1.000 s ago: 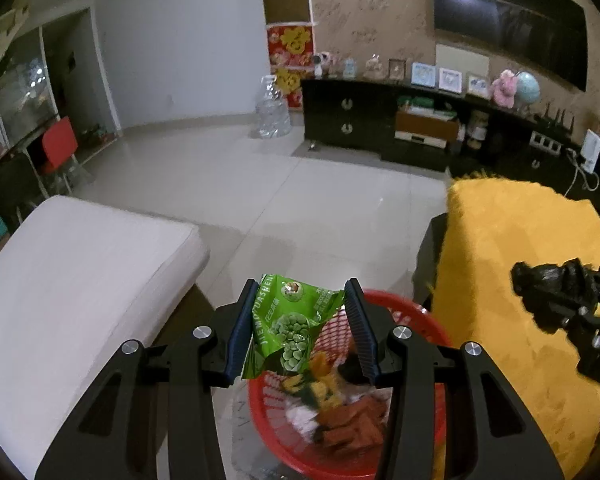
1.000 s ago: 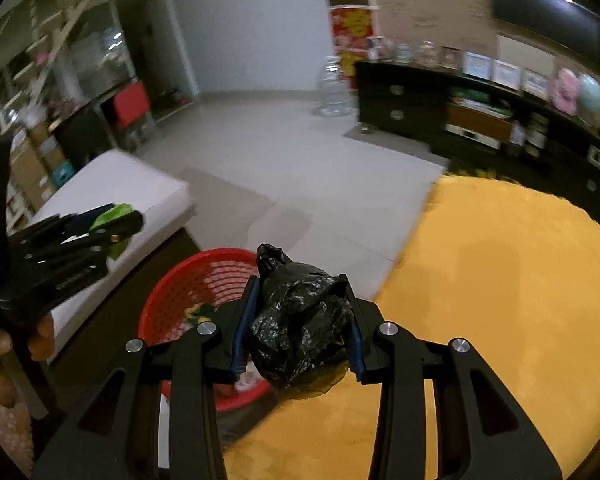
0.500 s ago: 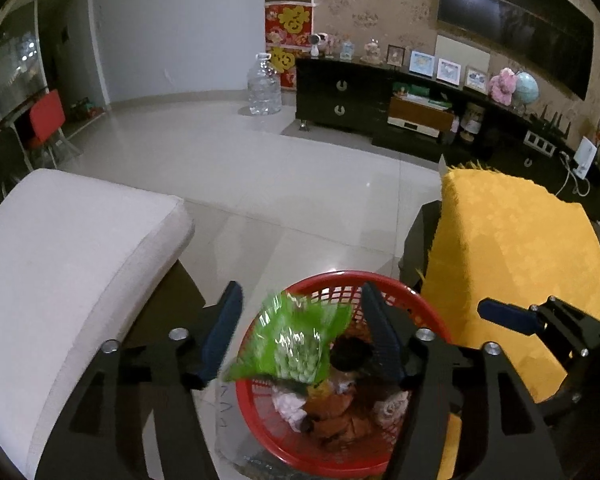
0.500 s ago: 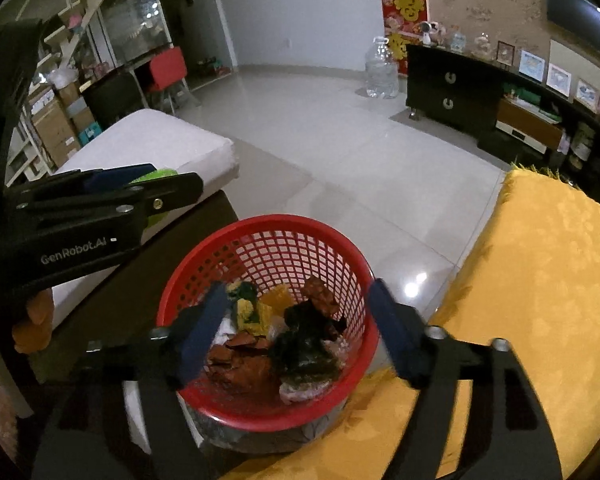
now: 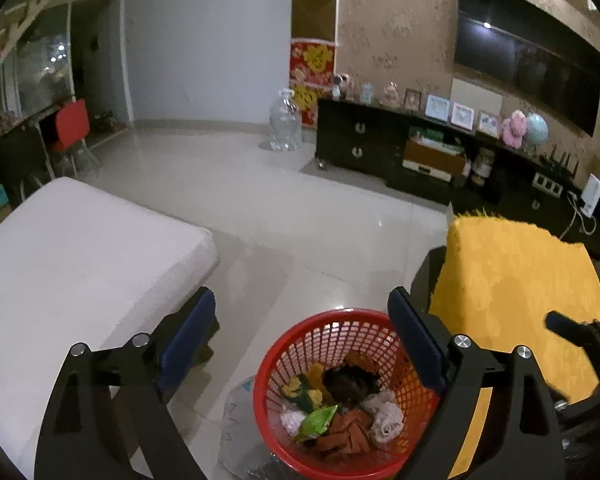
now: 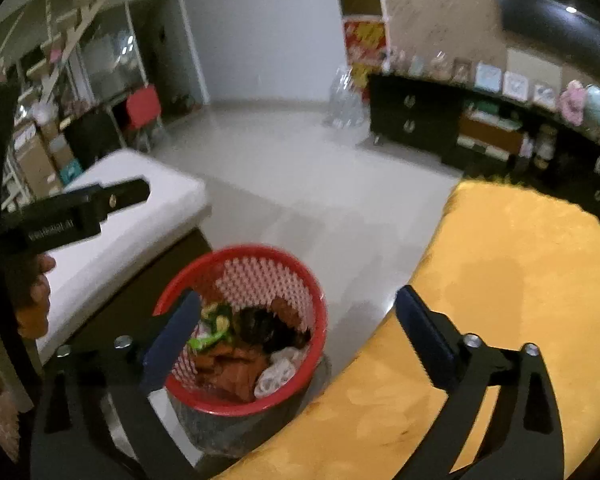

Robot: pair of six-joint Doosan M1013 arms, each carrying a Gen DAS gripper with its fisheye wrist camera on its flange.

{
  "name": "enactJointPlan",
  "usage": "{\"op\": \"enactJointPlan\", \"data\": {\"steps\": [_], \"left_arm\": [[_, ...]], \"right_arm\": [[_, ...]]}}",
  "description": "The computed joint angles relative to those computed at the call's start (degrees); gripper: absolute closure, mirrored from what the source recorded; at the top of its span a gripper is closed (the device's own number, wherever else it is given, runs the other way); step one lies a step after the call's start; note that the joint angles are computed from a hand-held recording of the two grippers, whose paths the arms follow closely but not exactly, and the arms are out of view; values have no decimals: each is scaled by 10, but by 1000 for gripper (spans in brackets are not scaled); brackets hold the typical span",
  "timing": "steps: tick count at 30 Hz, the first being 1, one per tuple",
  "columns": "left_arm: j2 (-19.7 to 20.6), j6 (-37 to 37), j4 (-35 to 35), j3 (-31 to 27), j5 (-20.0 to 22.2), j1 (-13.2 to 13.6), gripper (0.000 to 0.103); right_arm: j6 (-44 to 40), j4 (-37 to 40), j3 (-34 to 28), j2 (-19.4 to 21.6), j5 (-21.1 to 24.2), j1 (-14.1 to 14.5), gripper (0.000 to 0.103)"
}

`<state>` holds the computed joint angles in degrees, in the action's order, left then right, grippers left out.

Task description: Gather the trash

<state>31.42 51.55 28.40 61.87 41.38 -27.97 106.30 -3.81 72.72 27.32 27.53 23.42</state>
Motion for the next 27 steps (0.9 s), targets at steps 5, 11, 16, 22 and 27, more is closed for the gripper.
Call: {"op": "enactJointPlan", "data": {"steps": [5, 11, 16, 22, 27], "left_arm": [[-23, -43, 52, 23, -10, -8, 17], [-53, -143, 155, 64, -11, -28, 13], [-74, -212, 256, 102, 7, -54, 10], [-85, -221, 267, 122, 20, -64, 10], [-92, -235, 278, 133, 19, -67, 10]], "right_arm": [[87, -105, 29, -29, -34, 9, 7], [202, -219, 57, -55, -64, 18, 7], [226, -236, 67, -68, -65, 20, 7], [258, -273, 81, -79, -70, 23, 7], [294, -307, 88, -88, -72, 24, 7]]}}
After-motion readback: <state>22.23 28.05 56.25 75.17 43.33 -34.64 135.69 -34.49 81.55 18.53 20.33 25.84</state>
